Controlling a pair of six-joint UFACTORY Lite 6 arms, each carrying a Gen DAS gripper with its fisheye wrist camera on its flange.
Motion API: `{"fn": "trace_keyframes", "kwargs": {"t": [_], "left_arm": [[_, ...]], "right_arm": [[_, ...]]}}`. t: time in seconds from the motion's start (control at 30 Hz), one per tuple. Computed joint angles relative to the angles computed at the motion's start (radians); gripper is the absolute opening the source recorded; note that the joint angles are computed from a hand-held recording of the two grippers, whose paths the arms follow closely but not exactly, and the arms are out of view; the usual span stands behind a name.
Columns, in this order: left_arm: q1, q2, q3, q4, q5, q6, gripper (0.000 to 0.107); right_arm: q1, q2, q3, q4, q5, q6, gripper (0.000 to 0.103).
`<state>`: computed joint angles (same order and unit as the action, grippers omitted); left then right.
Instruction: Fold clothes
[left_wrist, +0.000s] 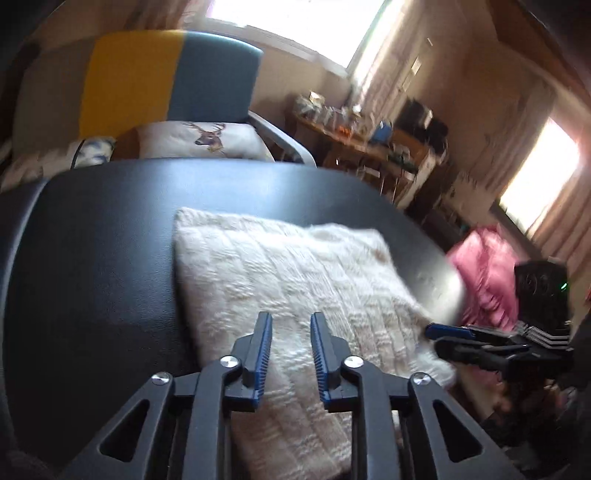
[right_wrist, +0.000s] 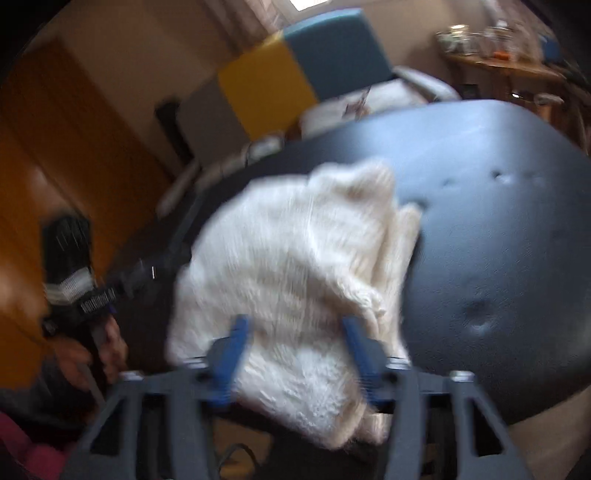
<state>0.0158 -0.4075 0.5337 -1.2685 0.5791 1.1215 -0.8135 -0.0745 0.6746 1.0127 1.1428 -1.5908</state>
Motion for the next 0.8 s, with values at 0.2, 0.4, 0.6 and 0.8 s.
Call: {"fn": "trace_keyframes", "kwargs": {"t": [0.2,0.4,0.6,0.8], "left_arm": [[0.262,0.209,0.026,-0.077,0.254,0.122,0.029],[0.228,0.348,0.043,-0.181,0.287,0.204,0.035],[0.216,0.476,0.119,-0.222,0.324,0.246,0.04],[0.333,0.609,0.202,-0.132,0.417,0.245,0.04]], "right_arm": [[0.056,0.268,0.183,-0.019,-0.044,0.176,0.103],[0.13,0.515,0.357,0.022,-0.004,0.277,0.103],[0.236,0.602,0.427,0.091,0.001,0.28,0.103],[0.271,0.584,0.379,0.113,-0.015,0.184,0.103]]}}
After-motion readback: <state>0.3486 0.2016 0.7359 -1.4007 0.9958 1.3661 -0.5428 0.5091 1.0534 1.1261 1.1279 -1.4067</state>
